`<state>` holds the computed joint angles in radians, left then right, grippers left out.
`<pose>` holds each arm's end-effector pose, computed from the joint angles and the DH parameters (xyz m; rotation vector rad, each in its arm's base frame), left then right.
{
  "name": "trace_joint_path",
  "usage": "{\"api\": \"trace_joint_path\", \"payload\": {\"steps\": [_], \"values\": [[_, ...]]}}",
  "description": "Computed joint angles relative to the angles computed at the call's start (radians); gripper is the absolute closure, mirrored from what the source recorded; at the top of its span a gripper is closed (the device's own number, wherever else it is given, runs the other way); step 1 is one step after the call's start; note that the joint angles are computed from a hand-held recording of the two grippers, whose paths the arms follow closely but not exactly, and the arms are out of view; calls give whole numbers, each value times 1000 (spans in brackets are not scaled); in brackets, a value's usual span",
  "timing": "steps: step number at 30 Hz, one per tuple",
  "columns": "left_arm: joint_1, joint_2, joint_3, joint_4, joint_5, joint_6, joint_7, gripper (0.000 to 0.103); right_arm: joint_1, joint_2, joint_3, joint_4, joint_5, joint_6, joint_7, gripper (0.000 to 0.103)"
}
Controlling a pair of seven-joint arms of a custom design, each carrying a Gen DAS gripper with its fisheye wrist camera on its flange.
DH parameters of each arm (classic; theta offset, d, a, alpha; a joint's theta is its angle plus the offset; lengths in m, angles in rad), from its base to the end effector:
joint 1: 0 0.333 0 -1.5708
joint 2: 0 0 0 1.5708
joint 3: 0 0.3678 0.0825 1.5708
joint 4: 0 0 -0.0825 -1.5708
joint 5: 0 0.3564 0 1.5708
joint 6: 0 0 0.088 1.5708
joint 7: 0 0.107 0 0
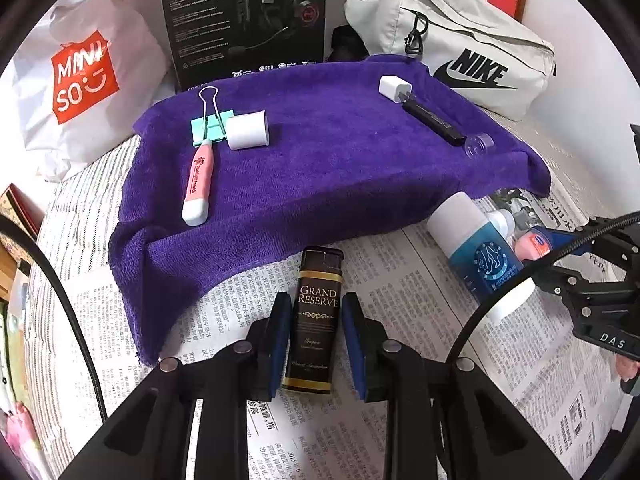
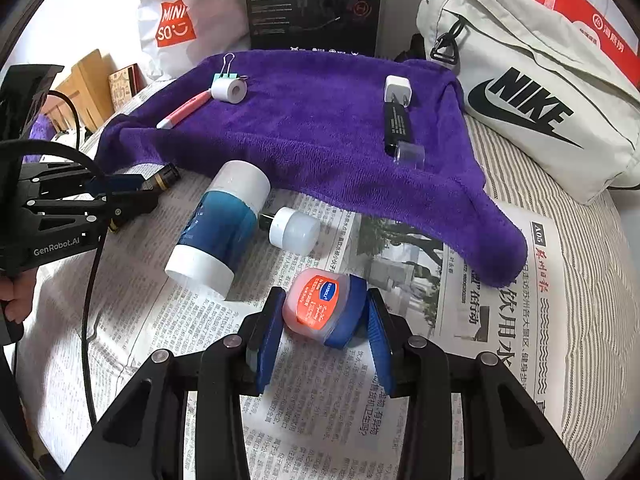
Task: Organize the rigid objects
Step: 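Carry the bottle and Vaseline tin over the purple towel with both tools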
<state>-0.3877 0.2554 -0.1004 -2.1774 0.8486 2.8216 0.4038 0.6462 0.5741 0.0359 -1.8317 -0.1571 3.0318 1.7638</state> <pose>0.4931 -0.3008 0.3762 -1.8510 1.9931 -0.5322 0.5408 0.4488 0.3529 -2.2706 1.1579 -0.3411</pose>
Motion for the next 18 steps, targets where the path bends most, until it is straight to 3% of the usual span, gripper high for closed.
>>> {"api": "trace_joint_path", "payload": {"steps": [6,10,18], "values": [[13,-7,-1,-21,-25,51,-1,80,-52,2,60,15,35,-27,-35,63],[0,-34,20,-51,-7,93,-45,80,-110,-24,126,-19,74,14,-85,63],[19,-81,1,-64,32,91,-76,80,-112,-42,126,-17,102,23,-124,63]]}}
